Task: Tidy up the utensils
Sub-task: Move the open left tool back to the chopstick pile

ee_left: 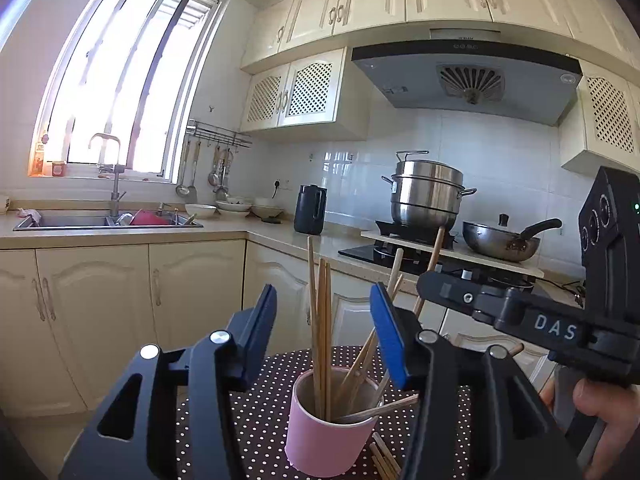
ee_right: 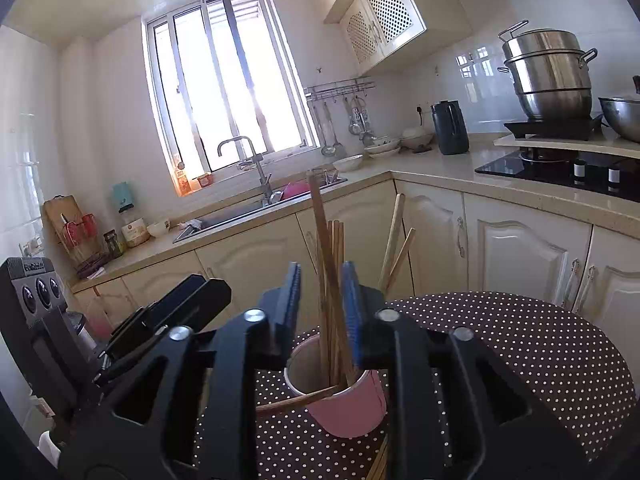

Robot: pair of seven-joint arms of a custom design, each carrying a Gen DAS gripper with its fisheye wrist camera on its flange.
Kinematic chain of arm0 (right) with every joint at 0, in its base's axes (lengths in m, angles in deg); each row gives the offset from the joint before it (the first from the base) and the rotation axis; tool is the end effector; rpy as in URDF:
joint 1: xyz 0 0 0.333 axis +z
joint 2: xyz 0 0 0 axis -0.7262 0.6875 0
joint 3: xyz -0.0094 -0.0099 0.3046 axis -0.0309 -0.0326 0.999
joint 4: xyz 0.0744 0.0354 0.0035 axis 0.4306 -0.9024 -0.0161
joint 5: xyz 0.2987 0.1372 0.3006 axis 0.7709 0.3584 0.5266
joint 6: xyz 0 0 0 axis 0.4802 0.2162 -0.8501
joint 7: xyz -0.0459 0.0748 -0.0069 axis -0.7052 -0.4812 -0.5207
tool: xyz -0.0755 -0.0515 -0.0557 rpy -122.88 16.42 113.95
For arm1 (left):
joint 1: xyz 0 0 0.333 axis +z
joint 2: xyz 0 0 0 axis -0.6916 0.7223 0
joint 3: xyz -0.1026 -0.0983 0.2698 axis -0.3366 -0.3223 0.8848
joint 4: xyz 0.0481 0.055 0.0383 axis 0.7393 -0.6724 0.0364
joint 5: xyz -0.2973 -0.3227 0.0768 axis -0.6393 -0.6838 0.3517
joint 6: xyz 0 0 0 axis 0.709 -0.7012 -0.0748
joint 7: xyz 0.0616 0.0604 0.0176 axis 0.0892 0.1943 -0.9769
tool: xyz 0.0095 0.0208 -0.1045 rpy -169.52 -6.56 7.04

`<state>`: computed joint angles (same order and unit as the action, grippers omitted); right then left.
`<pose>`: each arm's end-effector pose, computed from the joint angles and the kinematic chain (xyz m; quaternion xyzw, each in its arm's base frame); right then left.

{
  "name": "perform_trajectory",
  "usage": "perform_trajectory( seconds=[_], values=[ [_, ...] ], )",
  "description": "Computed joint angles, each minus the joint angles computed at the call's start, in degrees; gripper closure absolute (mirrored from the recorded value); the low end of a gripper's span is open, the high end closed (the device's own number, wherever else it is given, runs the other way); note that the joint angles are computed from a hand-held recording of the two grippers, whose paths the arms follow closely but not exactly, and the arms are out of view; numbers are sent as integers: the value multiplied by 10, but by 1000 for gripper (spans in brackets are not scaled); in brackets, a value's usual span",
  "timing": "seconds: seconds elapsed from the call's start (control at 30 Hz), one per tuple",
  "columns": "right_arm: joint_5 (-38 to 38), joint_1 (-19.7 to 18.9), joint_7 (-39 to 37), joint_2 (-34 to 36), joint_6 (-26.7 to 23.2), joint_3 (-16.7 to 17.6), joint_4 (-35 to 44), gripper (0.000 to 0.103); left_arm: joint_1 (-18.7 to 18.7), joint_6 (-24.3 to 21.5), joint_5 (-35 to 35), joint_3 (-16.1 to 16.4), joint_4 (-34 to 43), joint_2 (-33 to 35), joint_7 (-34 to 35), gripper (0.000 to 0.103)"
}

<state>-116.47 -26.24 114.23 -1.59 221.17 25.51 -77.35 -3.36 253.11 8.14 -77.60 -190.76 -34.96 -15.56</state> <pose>0.4677 0.2845 0.4549 -0.6519 0.4372 -0.1730 0.5950 0.3983 -0.3110 0.4464 -0.5509 0.5141 -0.5109 0.4137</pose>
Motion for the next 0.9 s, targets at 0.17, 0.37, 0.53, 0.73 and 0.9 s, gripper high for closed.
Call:
perform_trajectory(
  seconds=[0.17, 0.37, 0.53, 0.73, 0.9],
  values=[
    [47, 6, -32, -37, -8, 7, -26, 52, -37, -18, 6, 29, -17, -7, 5, 54],
    [89, 23, -67, -96, -18, 10, -68, 52, -90, -48, 19, 70, -33, -19, 7, 47],
    [146, 34, -110, -157, -30, 24, -118, 52, -136, -84, 42, 101, -43, -40, 4, 45],
    [222, 45, -154, -237, -48, 45, -188, 52, -199, -139, 83, 132, -45, -53, -8, 41],
    [247, 63, -160, -296, -63, 41, -235, 52, -244, -193, 124, 149, -33, -49, -17, 39]
  ],
)
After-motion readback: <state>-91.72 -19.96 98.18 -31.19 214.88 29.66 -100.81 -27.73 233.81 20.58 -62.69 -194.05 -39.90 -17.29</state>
